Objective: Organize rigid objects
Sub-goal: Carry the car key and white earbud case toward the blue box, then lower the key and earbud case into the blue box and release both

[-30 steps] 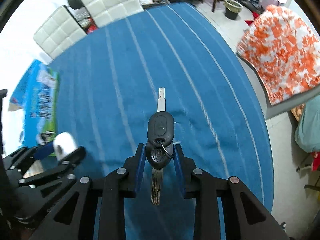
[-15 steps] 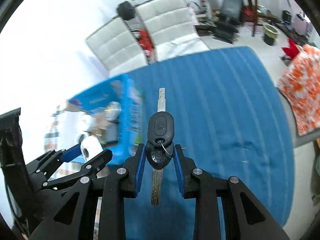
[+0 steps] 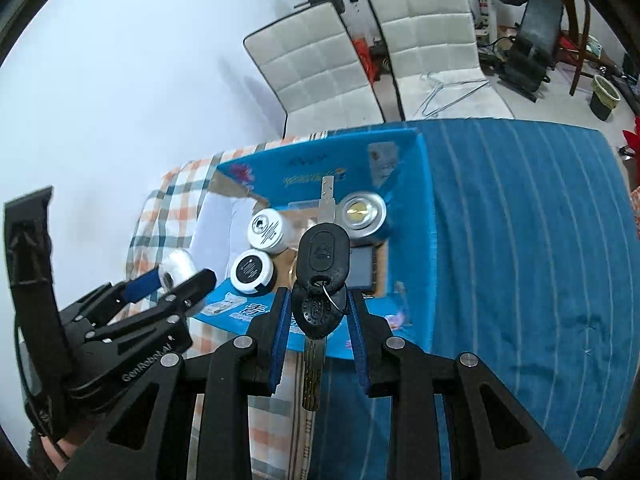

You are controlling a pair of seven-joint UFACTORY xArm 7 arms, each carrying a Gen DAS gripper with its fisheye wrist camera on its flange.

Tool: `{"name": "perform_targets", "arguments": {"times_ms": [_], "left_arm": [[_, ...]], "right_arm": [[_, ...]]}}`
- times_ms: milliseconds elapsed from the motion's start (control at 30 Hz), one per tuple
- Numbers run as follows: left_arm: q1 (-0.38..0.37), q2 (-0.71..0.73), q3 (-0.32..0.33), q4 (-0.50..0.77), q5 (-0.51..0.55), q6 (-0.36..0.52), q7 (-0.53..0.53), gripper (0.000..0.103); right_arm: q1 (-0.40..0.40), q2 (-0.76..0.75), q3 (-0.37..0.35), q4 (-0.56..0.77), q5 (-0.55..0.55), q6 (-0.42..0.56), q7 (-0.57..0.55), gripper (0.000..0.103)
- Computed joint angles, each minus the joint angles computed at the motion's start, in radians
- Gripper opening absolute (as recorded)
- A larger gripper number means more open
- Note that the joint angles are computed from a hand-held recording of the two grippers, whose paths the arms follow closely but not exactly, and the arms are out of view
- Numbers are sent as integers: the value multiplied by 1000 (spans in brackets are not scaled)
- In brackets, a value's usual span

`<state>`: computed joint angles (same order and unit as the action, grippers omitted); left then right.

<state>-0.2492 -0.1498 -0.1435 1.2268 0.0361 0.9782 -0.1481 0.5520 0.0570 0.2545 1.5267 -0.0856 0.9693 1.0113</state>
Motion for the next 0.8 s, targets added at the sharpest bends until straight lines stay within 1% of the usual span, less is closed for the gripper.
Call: {"name": "perform_targets", "arguments": {"times_ms": [133, 267, 333, 367, 467, 533, 600, 733, 800], "left_arm": [[5, 17, 15, -4, -33, -6, 44, 51], [6, 57, 18, -14, -48, -12, 80, 51], [7, 85, 19, -16, -50, -9, 99, 51], [7, 98, 20, -19, -57, -9, 108, 51], [10, 136, 25, -20, -100, 5, 134, 51], [11, 159, 26, -20, -127, 9, 144, 51], [10, 192, 24, -6, -157, 35, 166, 51], [-5, 238, 15, 2, -112, 39, 148, 51], [-6, 252, 14, 10, -123, 45, 150, 51]], "right_arm": [[20, 83, -3, 74, -27, 38, 20, 30], [24, 111, -19, 55, -16, 37, 24, 30], [15, 112, -25, 16, 18, 19, 20, 30], [5, 117, -26, -10, 58, -2, 22, 30], [-12, 128, -31, -58, 117, -37, 26, 30], [-13, 145, -34, -64, 111, -34, 31, 30], [-12, 175, -37, -52, 106, -20, 24, 30], [1, 238, -46, -12, 85, 16, 21, 30], [10, 263, -50, 13, 72, 37, 22, 30]]}}
